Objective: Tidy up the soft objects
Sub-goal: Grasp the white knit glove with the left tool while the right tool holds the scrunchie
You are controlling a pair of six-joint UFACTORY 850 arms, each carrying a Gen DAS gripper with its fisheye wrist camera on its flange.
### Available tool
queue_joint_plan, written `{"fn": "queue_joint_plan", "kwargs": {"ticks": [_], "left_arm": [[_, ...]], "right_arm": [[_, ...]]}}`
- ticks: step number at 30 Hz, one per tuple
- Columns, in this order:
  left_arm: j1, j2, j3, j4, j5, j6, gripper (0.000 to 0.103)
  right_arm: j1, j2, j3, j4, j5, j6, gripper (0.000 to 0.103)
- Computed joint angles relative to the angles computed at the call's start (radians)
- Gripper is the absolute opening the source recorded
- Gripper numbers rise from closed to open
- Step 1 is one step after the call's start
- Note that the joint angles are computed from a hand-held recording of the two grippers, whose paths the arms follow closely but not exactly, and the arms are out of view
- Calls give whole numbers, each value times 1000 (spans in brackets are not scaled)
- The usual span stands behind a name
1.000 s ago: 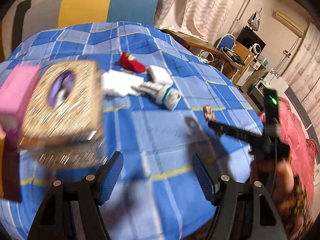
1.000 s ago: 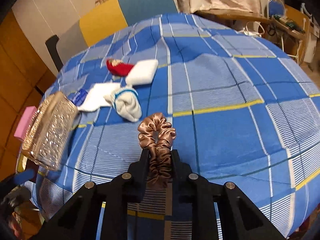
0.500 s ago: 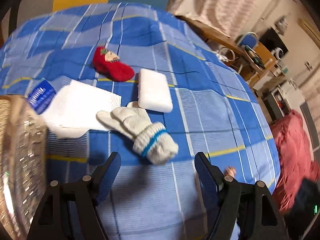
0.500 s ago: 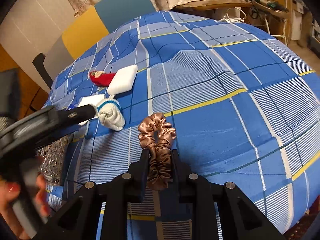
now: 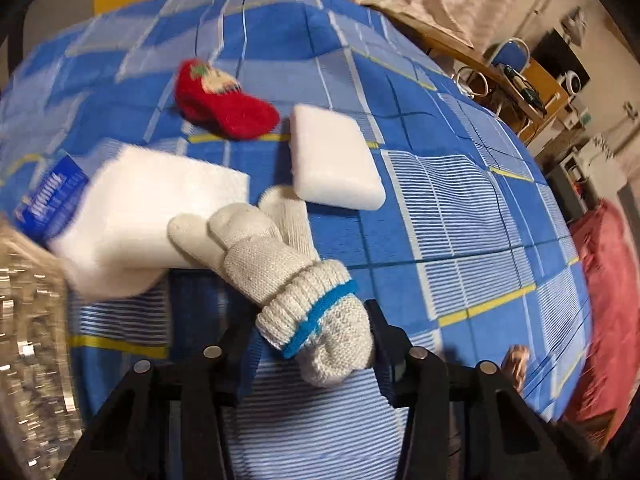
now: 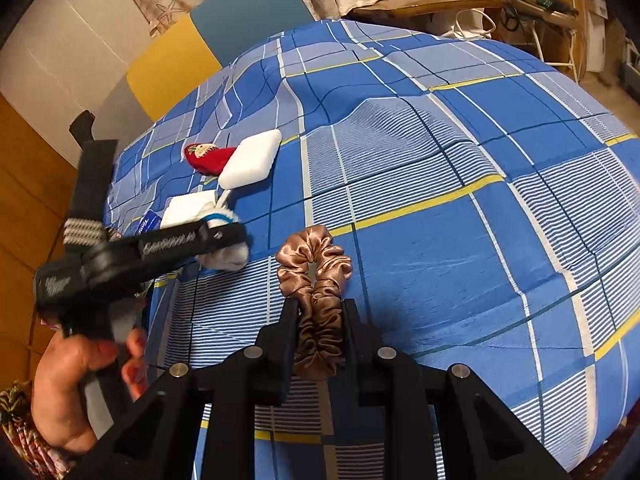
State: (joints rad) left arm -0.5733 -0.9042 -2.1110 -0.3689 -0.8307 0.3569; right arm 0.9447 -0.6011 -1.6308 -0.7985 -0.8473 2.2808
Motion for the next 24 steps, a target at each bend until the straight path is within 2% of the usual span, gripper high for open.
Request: {"fn": "queue_joint_plan", "kwargs": {"ticks": [4,14,18,24], "left_arm": [[30,97,141,-109,71,109,47],[97,356,509,-397,148,524,47],[121,443,611,-480,156,691,47],[178,536,694,-583,113,849,47]], "right_arm": [[-1,-5,-2,-3,11,-2,22],[1,-25,-24,8,-2,-38,22],[4,-40,-46,24,-29,-69,22],[9,-54,-64,26,-39,-82,22]]}}
